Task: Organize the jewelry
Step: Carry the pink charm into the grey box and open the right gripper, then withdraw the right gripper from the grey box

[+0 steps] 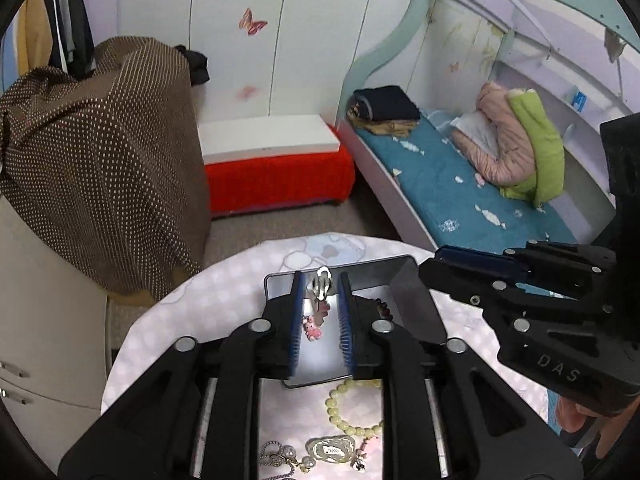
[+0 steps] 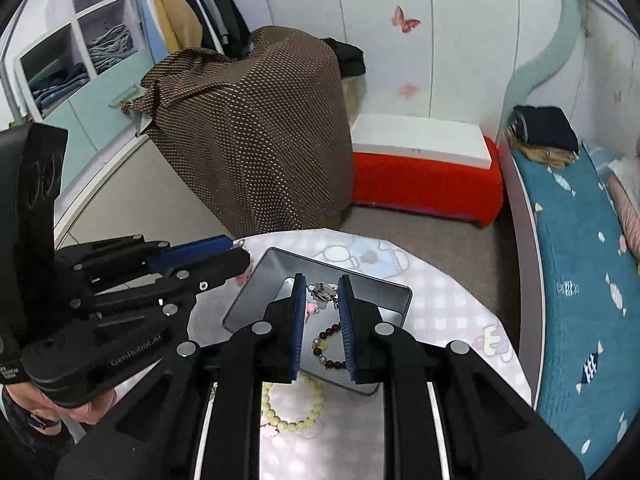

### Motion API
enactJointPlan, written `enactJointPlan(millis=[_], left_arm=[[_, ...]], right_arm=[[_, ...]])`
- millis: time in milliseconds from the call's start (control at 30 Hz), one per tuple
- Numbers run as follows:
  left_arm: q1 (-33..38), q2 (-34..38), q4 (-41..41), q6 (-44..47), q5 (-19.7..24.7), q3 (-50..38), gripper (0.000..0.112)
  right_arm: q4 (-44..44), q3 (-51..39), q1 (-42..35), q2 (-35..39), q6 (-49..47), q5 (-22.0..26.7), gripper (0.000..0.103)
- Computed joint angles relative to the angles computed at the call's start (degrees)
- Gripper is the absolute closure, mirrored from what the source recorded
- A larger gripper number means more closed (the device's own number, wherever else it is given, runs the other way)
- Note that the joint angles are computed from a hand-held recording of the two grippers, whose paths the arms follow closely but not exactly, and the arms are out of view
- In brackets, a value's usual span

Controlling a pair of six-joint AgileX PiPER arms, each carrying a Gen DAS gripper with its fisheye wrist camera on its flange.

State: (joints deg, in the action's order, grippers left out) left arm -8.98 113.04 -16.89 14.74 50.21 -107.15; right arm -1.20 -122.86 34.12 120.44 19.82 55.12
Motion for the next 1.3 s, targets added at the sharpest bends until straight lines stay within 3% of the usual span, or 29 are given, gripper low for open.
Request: enactJointPlan(millis=[67,200,267,300,533,733,1033,1300], left_arm=[[0.1,-0.9,0.8,-1.6,-2.2,1.8,0.046],[1.0,-4.6,1.4,-2.3,-6.0,6.9,0.030],[1.4,-7.6,2.8,-3.7,-8.9,10.9,0.021],[1.8,-9.0,3.0,-4.1,-10.0,12.4,0.020],[2.9,-21.4,7.3,-6.9,-18.3,26.1,0.017],[3.6,-32.4,10.0,-9.1,-23.1,37.0,0.016],[6.8,-45.9,6.4,-6.0,-25.8,48.9,0.016],[14.0,-58.1,-2.4,2.1,-25.3,59.8,0.016]], right_arm=[[1.2,2.8,-0.8,-1.2,1.1,-2.0,0.075],[-0.7,8.1,-0.9,-4.3,4.0,-5.5,0.044],[-1.9,11.2,-1.0,-6.1,5.8,-8.2,0.015],[-3.1,14.4,-0.8,-8.1,7.6,-10.7,0.008],[-14.6,23.5,2.9,-14.7,18.8,-14.6,0.007],[-27.1,29.2,8.4,-19.8,30.1,-14.7,0.007],[-45.9,36.3,19.2,-26.7,46.7,-9.8,0.007],[-59.9,47.1,30.3,-32.4,64.9,-2.8,0.007]])
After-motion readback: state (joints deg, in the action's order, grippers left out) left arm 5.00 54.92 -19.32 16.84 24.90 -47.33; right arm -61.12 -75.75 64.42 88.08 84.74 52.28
